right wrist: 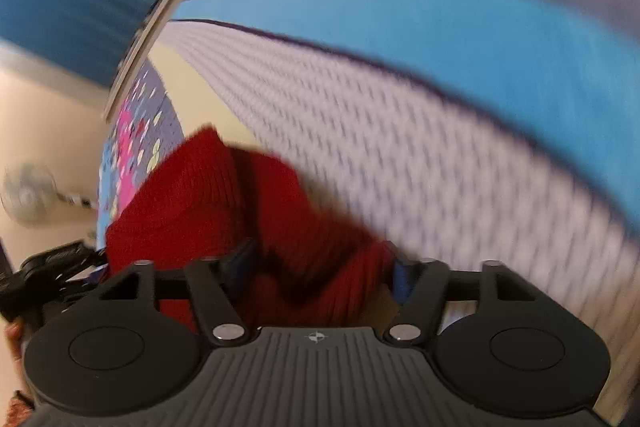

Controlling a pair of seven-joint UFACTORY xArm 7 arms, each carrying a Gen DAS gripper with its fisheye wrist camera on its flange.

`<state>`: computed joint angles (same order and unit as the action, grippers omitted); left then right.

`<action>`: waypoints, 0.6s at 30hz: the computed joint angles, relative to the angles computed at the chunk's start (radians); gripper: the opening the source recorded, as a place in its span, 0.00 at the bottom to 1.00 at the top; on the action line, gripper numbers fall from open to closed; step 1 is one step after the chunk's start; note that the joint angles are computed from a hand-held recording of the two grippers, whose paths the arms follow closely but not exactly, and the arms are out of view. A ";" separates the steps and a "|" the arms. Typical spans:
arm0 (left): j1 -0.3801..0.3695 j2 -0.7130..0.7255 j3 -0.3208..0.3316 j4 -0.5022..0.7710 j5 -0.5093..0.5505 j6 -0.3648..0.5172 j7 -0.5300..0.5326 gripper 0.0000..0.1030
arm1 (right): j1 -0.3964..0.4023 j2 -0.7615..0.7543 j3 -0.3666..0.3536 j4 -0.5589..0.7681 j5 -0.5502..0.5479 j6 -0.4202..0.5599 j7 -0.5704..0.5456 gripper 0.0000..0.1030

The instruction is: Fold small clothes

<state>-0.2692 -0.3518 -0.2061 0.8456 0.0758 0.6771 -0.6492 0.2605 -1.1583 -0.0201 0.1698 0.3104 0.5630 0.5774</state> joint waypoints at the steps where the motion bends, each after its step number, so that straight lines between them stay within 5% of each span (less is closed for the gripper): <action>1: 0.001 -0.035 0.014 -0.038 -0.027 -0.030 -0.018 0.92 | -0.001 0.026 -0.019 0.021 -0.026 -0.035 -0.057 0.78; 4: -0.003 -0.092 0.056 -0.128 -0.118 -0.123 -0.034 1.00 | 0.069 0.187 -0.099 0.122 -0.056 -0.124 -0.243 0.85; 8: 0.002 -0.065 0.062 -0.141 -0.170 -0.167 -0.058 0.97 | 0.336 0.489 -0.305 0.318 0.076 -0.155 -0.520 0.85; 10: 0.018 -0.064 0.042 -0.143 -0.159 -0.186 -0.092 0.55 | 0.412 0.615 -0.349 0.406 0.127 -0.118 -0.582 0.83; 11: 0.023 -0.071 0.035 -0.132 -0.148 -0.161 -0.102 0.31 | 0.407 0.663 -0.319 0.432 0.147 -0.119 -0.589 0.72; 12: 0.038 -0.081 0.019 -0.126 -0.121 -0.141 -0.125 0.24 | 0.441 0.686 -0.331 0.453 0.179 -0.120 -0.638 0.36; 13: 0.042 -0.108 0.010 -0.133 -0.102 -0.135 -0.136 0.20 | 0.439 0.703 -0.306 0.470 0.175 -0.125 -0.660 0.27; 18: 0.070 -0.235 -0.004 -0.206 -0.052 -0.114 -0.178 0.19 | 0.412 0.759 -0.209 0.529 0.202 -0.241 -0.762 0.18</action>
<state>-0.1991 -0.5873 -0.2104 0.6394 0.0236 0.5632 -0.8268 0.6727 -0.3992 -0.2292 0.6984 0.5128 0.3225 -0.1844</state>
